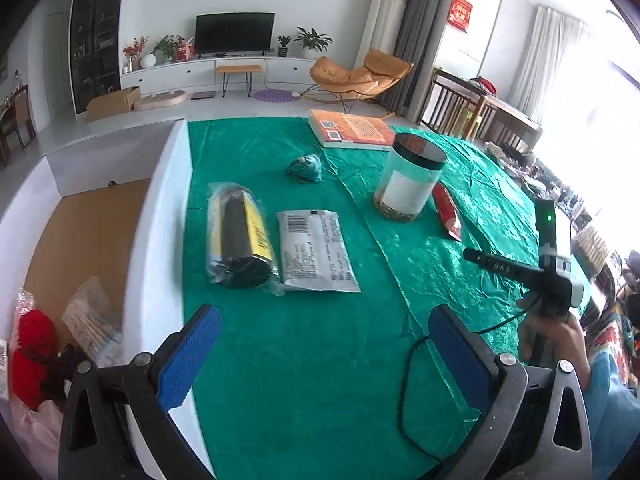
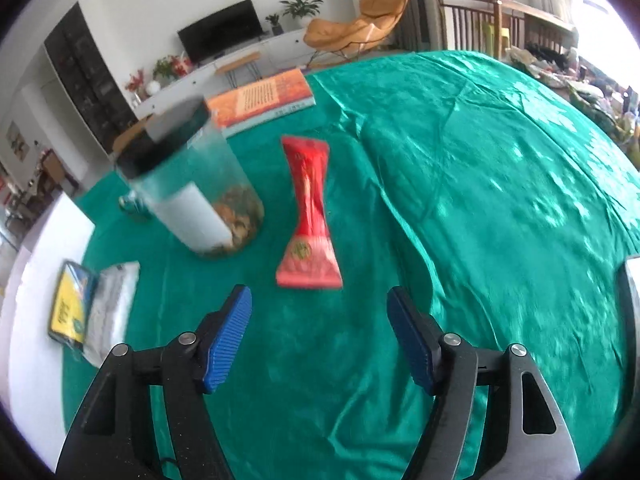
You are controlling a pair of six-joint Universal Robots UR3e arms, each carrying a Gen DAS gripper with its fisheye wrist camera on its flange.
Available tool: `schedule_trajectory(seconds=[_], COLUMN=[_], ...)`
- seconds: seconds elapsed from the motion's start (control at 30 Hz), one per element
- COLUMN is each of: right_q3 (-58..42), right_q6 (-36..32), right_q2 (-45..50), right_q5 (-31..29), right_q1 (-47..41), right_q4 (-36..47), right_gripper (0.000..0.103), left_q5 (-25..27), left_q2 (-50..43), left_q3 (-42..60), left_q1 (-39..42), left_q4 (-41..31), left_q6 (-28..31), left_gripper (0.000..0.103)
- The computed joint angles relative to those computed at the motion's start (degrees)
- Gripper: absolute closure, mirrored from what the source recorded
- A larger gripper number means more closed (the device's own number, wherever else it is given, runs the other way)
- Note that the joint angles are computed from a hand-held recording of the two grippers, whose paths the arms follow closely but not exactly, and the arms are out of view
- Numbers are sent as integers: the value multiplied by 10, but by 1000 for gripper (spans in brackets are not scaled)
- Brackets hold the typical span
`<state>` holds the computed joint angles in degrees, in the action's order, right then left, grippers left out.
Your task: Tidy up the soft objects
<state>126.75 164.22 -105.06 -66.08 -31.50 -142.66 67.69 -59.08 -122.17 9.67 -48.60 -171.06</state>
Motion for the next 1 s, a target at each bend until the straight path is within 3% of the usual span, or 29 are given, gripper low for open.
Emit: schedule_trajectory(seconds=[0.17,0.3,0.43,0.67,1.0], right_q3=[106,113,110,114,122], right_q6=[-9,-8,-9,1,-1], right_q2=[-75,-54,-57,-41,-48], right_q5=[-112,-146,-108,-124,-115], right_q1=[64,91,56,65,60], right_q4=[-77,-124,-84,-114,-114], right_gripper=[30,25,25,17,14], left_q5=[155,232,256,216,214], left_q2=[-188,-311,-363,-359,-359], left_q3=[7,27,35,-28,-24], left_q1=[-160,-204,-207,-176,-174], left_q4=[181,240,257,353,349], left_q6=[-78,-107,-107,-89,-86], left_gripper=[0,0,0,0,0])
